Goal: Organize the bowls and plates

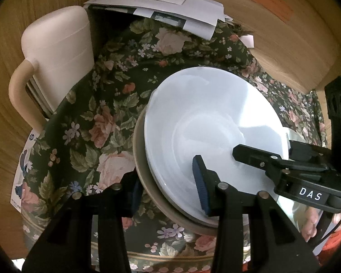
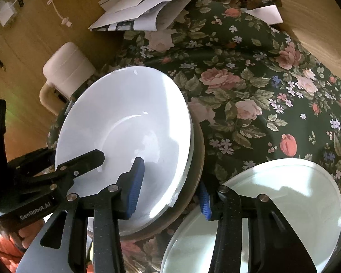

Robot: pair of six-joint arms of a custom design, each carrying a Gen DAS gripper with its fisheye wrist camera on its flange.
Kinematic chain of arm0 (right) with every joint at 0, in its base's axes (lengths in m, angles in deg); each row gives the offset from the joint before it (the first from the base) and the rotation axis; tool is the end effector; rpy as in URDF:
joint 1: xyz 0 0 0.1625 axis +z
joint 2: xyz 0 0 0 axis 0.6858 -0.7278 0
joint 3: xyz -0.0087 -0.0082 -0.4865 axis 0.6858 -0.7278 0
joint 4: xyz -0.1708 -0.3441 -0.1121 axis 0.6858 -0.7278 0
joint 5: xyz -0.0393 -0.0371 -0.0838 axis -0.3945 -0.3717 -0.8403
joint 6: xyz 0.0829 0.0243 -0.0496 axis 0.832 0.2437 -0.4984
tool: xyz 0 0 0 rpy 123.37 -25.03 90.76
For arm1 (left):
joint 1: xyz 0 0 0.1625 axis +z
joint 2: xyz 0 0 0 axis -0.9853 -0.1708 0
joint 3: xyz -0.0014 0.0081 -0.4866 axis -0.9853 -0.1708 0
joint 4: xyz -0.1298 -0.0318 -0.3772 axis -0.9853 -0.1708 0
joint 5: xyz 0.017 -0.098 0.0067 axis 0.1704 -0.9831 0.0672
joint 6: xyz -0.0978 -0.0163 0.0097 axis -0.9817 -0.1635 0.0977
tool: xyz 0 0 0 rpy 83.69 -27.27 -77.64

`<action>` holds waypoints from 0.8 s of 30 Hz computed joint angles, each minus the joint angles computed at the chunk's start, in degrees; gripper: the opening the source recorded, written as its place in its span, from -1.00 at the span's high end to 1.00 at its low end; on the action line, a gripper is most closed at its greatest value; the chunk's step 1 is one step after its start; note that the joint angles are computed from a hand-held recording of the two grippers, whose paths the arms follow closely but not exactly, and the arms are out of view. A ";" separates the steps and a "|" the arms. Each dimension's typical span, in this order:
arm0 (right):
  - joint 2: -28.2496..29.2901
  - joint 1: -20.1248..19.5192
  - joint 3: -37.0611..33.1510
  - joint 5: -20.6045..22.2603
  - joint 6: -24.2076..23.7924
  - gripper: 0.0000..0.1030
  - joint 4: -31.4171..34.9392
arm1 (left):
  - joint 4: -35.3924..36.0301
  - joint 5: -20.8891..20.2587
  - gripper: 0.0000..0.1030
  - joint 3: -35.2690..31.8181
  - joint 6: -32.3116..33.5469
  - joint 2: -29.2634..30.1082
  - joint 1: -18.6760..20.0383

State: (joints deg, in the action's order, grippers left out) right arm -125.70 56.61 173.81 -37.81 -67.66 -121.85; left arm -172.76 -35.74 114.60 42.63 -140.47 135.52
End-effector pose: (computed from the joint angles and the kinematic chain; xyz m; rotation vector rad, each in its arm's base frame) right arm 0.2215 -0.6396 0.0491 0.7800 -2.7217 0.3635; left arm -0.1545 -0.5896 0.1614 0.0862 2.4025 -0.8014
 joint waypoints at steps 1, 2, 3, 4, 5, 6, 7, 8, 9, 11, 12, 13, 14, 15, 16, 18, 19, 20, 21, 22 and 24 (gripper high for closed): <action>-0.12 0.03 0.19 0.00 0.15 0.23 -0.49 | 0.29 -0.19 0.21 -0.15 -0.18 -0.06 -0.01; -0.34 0.07 0.46 0.06 0.31 0.23 -0.97 | 0.41 -0.41 0.21 -0.28 -0.23 -0.11 0.02; -0.48 0.10 0.65 0.20 0.34 0.23 -1.35 | 0.43 -0.47 0.21 -0.35 -0.16 -0.16 -0.03; -0.75 0.12 0.95 0.41 0.30 0.23 -1.82 | 0.38 -0.39 0.21 -0.42 -0.14 -0.18 -0.16; -1.11 0.19 1.37 0.58 0.27 0.23 -2.41 | 0.20 -0.29 0.21 -0.47 0.03 -0.21 -0.34; -1.44 0.27 1.75 0.72 0.21 0.23 -3.05 | -0.34 -0.06 0.21 -0.47 0.46 -0.22 -0.66; -1.80 0.30 2.24 0.91 0.12 0.23 -3.73 | -0.77 0.20 0.21 -0.49 0.80 -0.18 -0.93; -2.14 0.35 2.65 1.11 0.12 0.23 -4.36 | -1.19 0.59 0.21 -0.53 1.22 -0.11 -1.29; -2.36 0.47 3.02 1.21 0.22 0.23 -4.98 | -1.73 1.06 0.21 -0.55 1.74 -0.03 -1.76; -3.33 0.47 3.88 1.64 0.26 0.23 -6.26 | -2.37 1.33 0.21 -0.73 2.56 0.07 -2.33; -3.87 0.46 4.33 1.84 0.26 0.23 -6.94 | -2.86 1.38 0.21 -0.79 3.07 0.12 -2.75; -4.35 0.44 4.78 2.03 0.33 0.23 -7.59 | -3.20 1.37 0.21 -0.81 3.48 0.15 -3.00; -4.78 0.41 5.09 2.12 0.28 0.23 -8.02 | -3.37 1.41 0.21 -0.92 3.84 0.22 -3.31; -4.98 0.48 5.28 2.08 0.33 0.23 -8.59 | -3.61 1.42 0.21 -1.07 4.14 0.36 -3.62; -5.64 0.47 5.95 2.02 0.26 0.23 -9.53 | -3.91 1.38 0.21 -1.20 4.42 0.50 -3.96; -6.30 0.43 6.72 1.78 0.12 0.23 -10.89 | -4.38 1.35 0.21 -1.51 5.30 0.80 -4.59; -6.97 0.36 7.42 1.70 0.04 0.23 -11.88 | -4.74 1.31 0.21 -1.66 5.78 1.04 -4.95; -6.99 0.46 7.38 1.53 0.25 0.23 -12.31 | -5.02 1.22 0.21 -1.81 6.07 1.28 -5.25; -7.47 0.31 7.70 1.49 0.33 0.23 -12.84 | -5.42 1.00 0.21 -2.01 6.57 1.57 -5.61; -7.73 0.24 7.97 1.46 0.43 0.23 -13.27 | -5.65 0.74 0.21 -2.23 6.93 1.79 -5.88; -8.60 -0.02 8.81 1.27 0.50 0.23 -14.42 | -6.14 0.31 0.21 -2.45 7.38 2.20 -6.36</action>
